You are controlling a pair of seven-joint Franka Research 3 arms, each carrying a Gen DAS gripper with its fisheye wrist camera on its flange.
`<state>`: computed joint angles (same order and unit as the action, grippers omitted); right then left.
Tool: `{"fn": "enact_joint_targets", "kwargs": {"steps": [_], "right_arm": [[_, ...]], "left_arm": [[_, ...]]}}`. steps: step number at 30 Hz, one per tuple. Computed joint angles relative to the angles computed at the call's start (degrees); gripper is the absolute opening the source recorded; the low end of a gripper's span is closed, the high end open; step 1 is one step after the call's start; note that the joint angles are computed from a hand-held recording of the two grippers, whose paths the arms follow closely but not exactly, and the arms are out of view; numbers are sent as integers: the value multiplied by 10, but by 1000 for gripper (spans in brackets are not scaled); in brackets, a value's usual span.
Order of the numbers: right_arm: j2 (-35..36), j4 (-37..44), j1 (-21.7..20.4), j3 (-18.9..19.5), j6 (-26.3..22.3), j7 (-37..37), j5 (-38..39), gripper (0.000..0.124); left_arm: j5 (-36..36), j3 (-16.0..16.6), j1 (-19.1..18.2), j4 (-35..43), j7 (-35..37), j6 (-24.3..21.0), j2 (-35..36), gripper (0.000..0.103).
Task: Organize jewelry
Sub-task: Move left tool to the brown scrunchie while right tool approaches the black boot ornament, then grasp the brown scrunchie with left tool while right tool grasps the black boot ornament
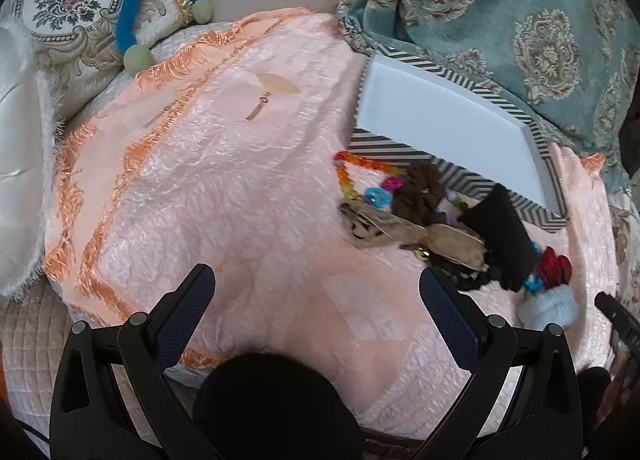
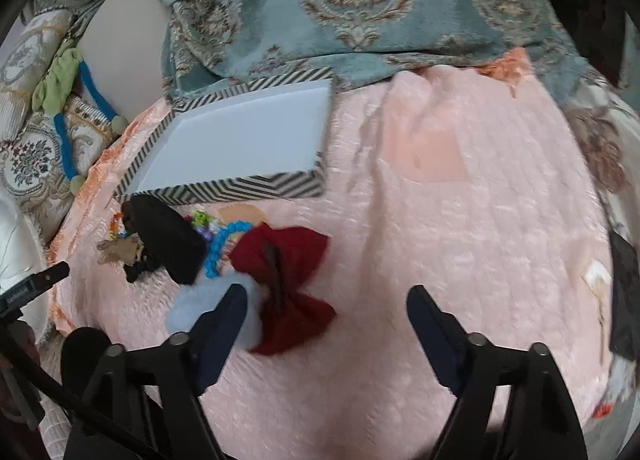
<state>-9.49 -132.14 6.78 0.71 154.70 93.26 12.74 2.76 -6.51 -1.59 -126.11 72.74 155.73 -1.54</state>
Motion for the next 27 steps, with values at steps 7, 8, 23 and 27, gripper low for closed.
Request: {"fn": "enact_joint_targets", "kwargs": {"steps": [7, 8, 23, 27], "right_arm": [[82, 86, 42, 7, -13, -125, 71, 76], [98, 101, 47, 11, -16, -141, 71, 70], [178, 172, 54, 29, -21, -250, 105, 15], [152, 150, 51, 26, -3, -255, 132, 12]], "left_arm": [[-22, -3, 2, 29, 32, 2, 32, 102], [-33, -5, 2, 34, 45, 4, 38, 102], [-105, -44, 13, 124, 164, -33, 133, 81], [-197, -70, 36, 135, 245, -53, 143, 39]]}}
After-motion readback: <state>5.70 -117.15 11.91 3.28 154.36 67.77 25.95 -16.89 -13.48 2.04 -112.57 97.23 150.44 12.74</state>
